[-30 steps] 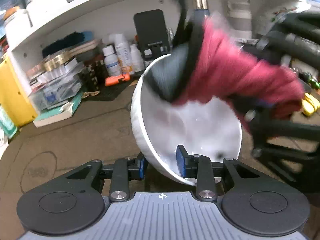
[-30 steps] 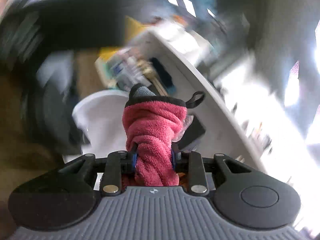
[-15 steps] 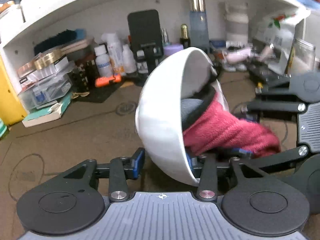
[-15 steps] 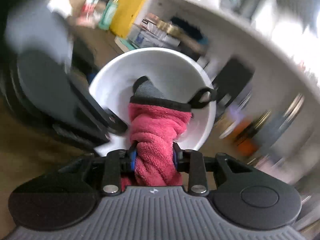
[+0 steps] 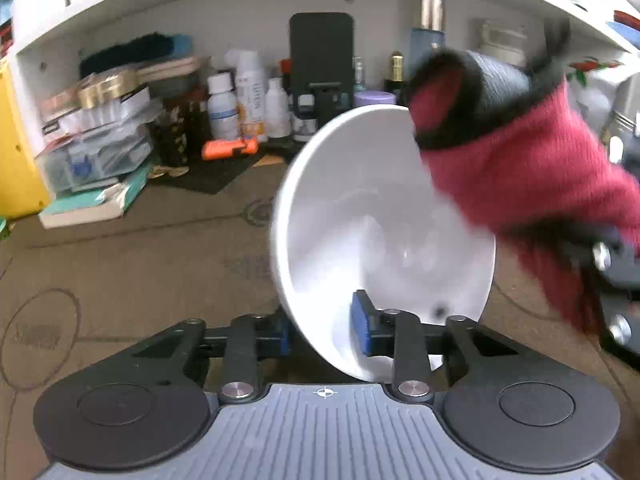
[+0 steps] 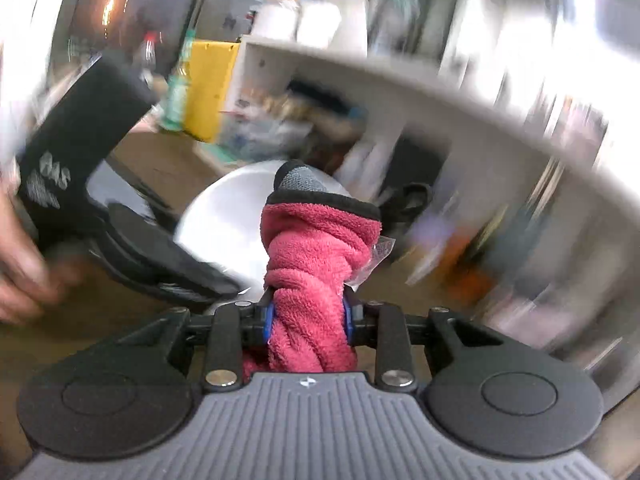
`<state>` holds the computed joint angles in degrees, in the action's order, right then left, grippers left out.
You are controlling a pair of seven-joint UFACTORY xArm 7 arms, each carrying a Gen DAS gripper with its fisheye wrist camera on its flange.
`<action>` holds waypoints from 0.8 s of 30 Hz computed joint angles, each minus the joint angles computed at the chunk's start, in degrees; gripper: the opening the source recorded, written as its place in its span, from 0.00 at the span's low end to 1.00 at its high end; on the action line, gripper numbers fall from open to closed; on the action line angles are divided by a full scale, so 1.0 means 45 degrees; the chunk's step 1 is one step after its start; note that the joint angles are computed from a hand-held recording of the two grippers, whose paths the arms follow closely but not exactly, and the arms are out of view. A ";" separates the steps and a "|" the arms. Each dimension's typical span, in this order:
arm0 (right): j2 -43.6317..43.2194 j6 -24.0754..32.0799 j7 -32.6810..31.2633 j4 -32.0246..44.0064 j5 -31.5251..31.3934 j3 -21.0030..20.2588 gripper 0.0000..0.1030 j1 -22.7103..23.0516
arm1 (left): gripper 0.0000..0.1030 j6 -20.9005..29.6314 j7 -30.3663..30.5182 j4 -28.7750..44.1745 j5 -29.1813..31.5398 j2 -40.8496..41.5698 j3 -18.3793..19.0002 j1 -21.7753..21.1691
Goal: Clean bowl
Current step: 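Wipe the inside of the bowl with the towel in the right gripper while the left gripper holds the bowl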
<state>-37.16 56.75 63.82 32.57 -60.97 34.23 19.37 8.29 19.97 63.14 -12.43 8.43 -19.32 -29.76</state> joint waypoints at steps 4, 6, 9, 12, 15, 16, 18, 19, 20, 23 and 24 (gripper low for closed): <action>0.1899 0.1146 -0.2719 0.0484 -0.2298 0.0958 0.29 -0.0272 | 0.27 0.0502 0.0389 -0.0245 0.0057 -0.0442 0.0063 -0.0011; 0.2694 0.1467 -0.3584 0.0502 -0.3223 0.0965 0.29 -0.0236 | 0.27 0.0686 0.0635 -0.0305 0.0090 -0.0588 0.0146 -0.0021; 0.3377 0.1510 -0.3788 0.0237 -0.4606 0.0597 0.30 -0.0155 | 0.29 0.1001 0.1263 -0.0209 -0.0185 -0.0635 0.0206 0.0029; 0.3686 0.1225 -0.3552 0.0411 -0.4222 -0.0080 0.30 0.0288 | 0.29 0.0681 0.1362 -0.0173 0.0068 -0.0491 0.0304 -0.0155; 0.3164 -0.0204 -0.1845 0.0549 -0.2413 -0.1468 0.29 0.0928 | 0.30 0.0440 0.0681 -0.0103 0.0874 -0.0312 0.0471 -0.0378; 0.2865 -0.0826 -0.1378 0.0511 -0.1694 -0.1947 0.29 0.1115 | 0.32 0.0427 0.0613 -0.0074 0.0913 -0.0263 0.0437 -0.0379; 0.2373 -0.1871 -0.0771 0.0382 -0.0579 -0.2466 0.29 0.1156 | 0.36 0.0245 0.0310 -0.0140 0.1226 -0.0237 0.0472 -0.0481; 0.1990 -0.2630 -0.0428 0.0170 0.0016 -0.2778 0.29 0.1139 | 0.35 0.0093 -0.0064 -0.0153 0.1599 -0.0217 0.0609 -0.0582; 0.1562 -0.3494 -0.0056 -0.0082 0.0730 -0.3175 0.29 0.1161 | 0.35 0.0079 -0.0199 -0.0101 0.1601 -0.0193 0.0592 -0.0532; 0.0011 -0.6780 0.1868 -0.1526 0.2337 -0.4352 0.29 0.1009 | 0.48 0.0147 -0.0980 0.0017 0.1675 -0.0099 0.0666 -0.0482; -0.0287 -0.7483 0.2440 -0.1884 0.2426 -0.4265 0.29 0.0718 | 0.54 0.0107 -0.0927 0.0038 0.1255 -0.0021 0.0486 -0.0310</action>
<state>-38.45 23.08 74.80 24.09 -50.05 15.03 22.60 8.77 15.80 63.31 -6.78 8.33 -17.14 -31.16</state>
